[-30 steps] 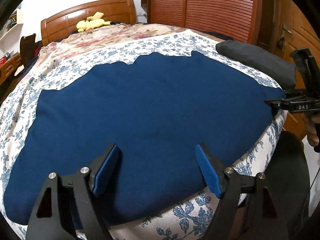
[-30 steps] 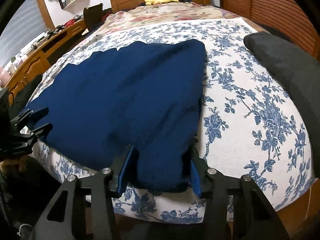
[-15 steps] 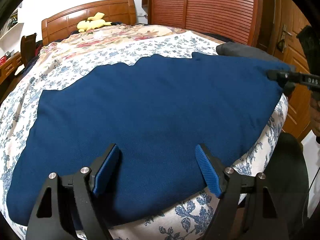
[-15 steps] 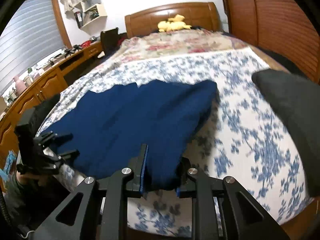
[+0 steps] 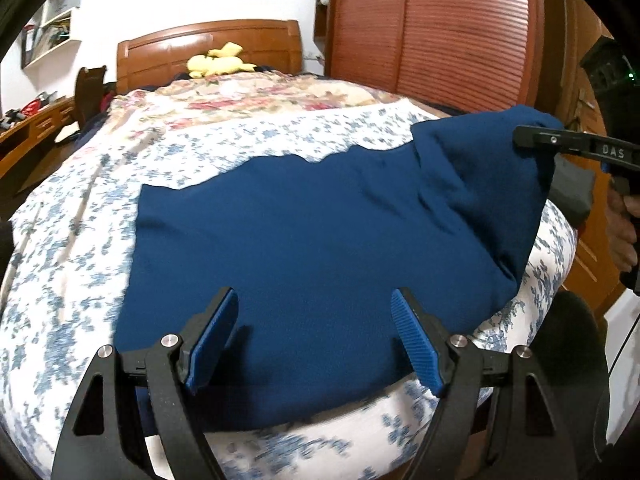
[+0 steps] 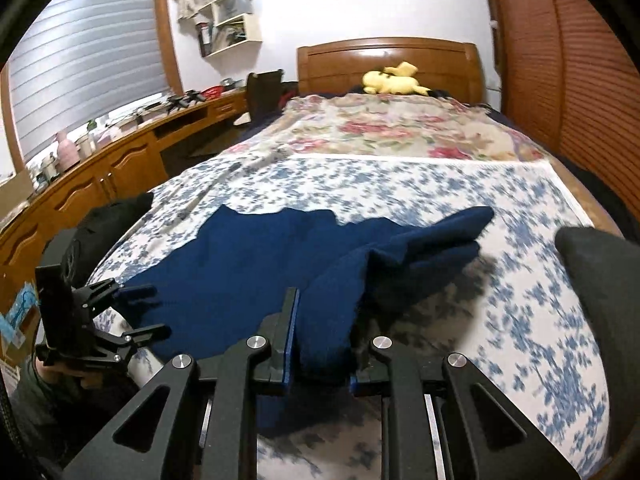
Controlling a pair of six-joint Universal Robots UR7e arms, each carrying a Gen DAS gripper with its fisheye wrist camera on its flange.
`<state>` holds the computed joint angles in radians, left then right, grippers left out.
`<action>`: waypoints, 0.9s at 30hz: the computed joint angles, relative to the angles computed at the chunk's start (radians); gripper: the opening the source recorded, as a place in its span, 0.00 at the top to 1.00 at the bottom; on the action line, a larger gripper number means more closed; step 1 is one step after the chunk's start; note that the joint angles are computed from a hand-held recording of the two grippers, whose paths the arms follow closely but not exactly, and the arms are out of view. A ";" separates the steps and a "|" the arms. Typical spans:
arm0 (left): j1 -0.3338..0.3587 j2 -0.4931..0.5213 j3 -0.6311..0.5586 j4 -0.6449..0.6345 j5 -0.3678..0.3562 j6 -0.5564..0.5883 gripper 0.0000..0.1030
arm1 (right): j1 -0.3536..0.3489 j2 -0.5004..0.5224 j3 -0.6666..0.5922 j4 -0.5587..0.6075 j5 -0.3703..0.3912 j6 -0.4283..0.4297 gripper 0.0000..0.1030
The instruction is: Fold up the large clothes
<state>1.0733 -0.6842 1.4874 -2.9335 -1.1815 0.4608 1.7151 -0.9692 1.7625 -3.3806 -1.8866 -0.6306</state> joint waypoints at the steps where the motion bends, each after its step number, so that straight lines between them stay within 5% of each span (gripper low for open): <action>1: 0.004 -0.010 0.008 -0.009 -0.003 0.001 0.23 | 0.003 0.013 -0.019 0.011 0.003 -0.006 0.82; 10: 0.040 -0.098 0.080 -0.079 -0.028 0.004 0.23 | 0.073 0.172 -0.229 0.112 0.012 -0.077 0.83; 16: 0.069 -0.127 0.094 -0.098 -0.018 -0.005 0.23 | 0.098 0.300 -0.397 0.246 0.106 -0.076 0.84; 22: 0.082 -0.135 0.096 -0.105 -0.010 -0.015 0.23 | 0.090 0.405 -0.567 0.500 0.114 -0.037 0.75; 27: 0.081 -0.138 0.094 -0.111 -0.022 -0.008 0.23 | 0.088 0.374 -0.534 0.463 0.128 -0.066 0.60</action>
